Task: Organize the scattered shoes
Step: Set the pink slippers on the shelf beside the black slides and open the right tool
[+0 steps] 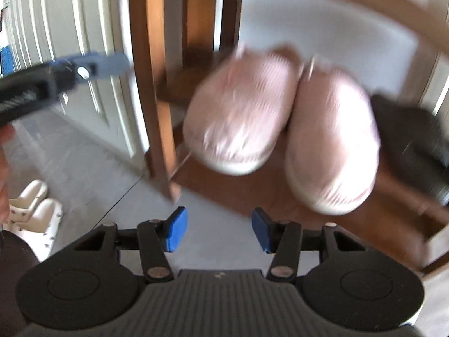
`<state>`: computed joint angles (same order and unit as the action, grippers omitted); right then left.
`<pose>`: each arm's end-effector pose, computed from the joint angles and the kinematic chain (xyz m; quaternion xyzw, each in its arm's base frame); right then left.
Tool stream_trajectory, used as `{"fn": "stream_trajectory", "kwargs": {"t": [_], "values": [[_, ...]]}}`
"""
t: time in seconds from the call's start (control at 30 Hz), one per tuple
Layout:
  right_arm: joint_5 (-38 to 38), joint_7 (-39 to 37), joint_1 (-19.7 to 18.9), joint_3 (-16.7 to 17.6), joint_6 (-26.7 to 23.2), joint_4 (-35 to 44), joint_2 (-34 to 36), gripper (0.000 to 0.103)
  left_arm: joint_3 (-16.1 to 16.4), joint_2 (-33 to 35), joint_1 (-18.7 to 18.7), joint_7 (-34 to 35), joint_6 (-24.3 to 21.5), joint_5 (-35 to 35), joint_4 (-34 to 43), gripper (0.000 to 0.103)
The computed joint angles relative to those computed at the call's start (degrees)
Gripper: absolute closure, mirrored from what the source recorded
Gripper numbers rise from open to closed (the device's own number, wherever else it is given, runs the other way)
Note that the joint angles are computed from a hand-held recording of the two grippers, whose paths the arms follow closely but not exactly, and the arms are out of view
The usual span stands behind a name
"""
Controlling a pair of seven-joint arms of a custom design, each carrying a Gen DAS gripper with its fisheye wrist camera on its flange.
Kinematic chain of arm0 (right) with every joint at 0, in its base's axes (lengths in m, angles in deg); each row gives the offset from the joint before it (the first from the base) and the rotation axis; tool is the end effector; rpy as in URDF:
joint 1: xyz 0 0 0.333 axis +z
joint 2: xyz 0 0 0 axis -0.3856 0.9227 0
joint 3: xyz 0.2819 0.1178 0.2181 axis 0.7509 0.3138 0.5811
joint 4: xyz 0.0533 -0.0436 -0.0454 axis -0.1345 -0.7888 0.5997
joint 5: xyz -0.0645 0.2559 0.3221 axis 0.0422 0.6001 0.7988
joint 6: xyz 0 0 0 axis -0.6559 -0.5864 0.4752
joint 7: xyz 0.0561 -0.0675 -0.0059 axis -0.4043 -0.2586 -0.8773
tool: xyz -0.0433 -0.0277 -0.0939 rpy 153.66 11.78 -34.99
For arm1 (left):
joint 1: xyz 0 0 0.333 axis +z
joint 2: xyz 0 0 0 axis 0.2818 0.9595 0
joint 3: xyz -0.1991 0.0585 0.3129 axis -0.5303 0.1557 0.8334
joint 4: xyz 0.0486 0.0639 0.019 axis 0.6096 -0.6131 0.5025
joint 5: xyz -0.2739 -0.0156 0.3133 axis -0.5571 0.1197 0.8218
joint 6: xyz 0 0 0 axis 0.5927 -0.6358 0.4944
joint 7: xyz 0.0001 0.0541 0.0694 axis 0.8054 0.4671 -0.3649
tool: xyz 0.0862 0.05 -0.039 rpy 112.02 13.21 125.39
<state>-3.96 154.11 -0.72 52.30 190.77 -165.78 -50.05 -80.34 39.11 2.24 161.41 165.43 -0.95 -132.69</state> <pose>0.5468 0.3084 0.5075 -0.7194 0.5908 -0.2336 0.2810 0.5190 -0.2754 0.5259 -0.4297 0.6596 -0.5394 0.2987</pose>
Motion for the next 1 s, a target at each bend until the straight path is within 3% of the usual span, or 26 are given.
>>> {"fn": "stream_trajectory", "kwargs": {"t": [0.1, 0.23, 0.33, 0.43, 0.47, 0.57, 0.6, 0.63, 0.77, 0.9, 1.0], "values": [[1.81, -0.53, -0.31, -0.45, 0.58, 2.36, 2.29, 0.049, 0.22, 0.19, -0.69, 2.19, 0.22, -2.14, 0.09, 0.055], [-5.29, 6.7, 1.05, -3.61, 1.87, 7.67, 4.99, 0.047, 0.15, 0.31, -0.73, 2.23, -0.44, -3.23, 0.26, 0.055], [-2.59, 6.84, 0.35, -3.26, 0.48, 8.9, 5.54, 0.047, -0.03, 0.36, -0.49, 1.66, -0.67, -2.32, 0.31, 0.055], [9.77, -2.72, -2.73, 0.15, 3.09, 5.19, 3.11, 0.047, -0.08, 0.38, -0.31, 1.48, 0.2, -1.27, -0.01, 0.054], [11.39, -6.8, -2.69, 1.03, 1.9, 2.83, 0.6, 0.047, -0.11, 0.43, -0.2, 1.18, 0.07, -0.86, -0.02, 0.054], [11.6, -8.88, -1.59, 1.3, -2.56, -0.37, -3.77, 0.046, -0.18, 0.65, -0.17, 0.84, -0.33, -0.41, 0.17, 0.054], [11.55, -8.71, -1.6, 1.29, -3.51, -0.54, -4.1, 0.046, -0.22, 0.71, -0.15, 0.69, -0.47, -0.3, 0.22, 0.055], [11.22, -7.46, -1.57, 1.3, -7.64, -0.91, -5.6, 0.046, -0.27, 0.75, -0.07, 0.43, -0.55, -0.04, 0.26, 0.055], [9.19, -3.89, -2.64, 0.9, -10.78, -1.0, -5.77, 0.046, -0.36, 0.83, -0.24, 0.44, -0.31, 0.13, 0.37, 0.054], [10.32, -3.22, -4.14, -0.22, -9.87, 2.04, -3.45, 0.044, -0.27, 0.7, -1.17, 2.6, -0.08, -1.84, 0.22, 0.054], [6.92, 0.23, -4.7, -1.12, -8.61, 4.4, -1.15, 0.044, -0.22, 0.47, -1.66, 4.04, -0.1, -3.17, 0.0, 0.054]]}}
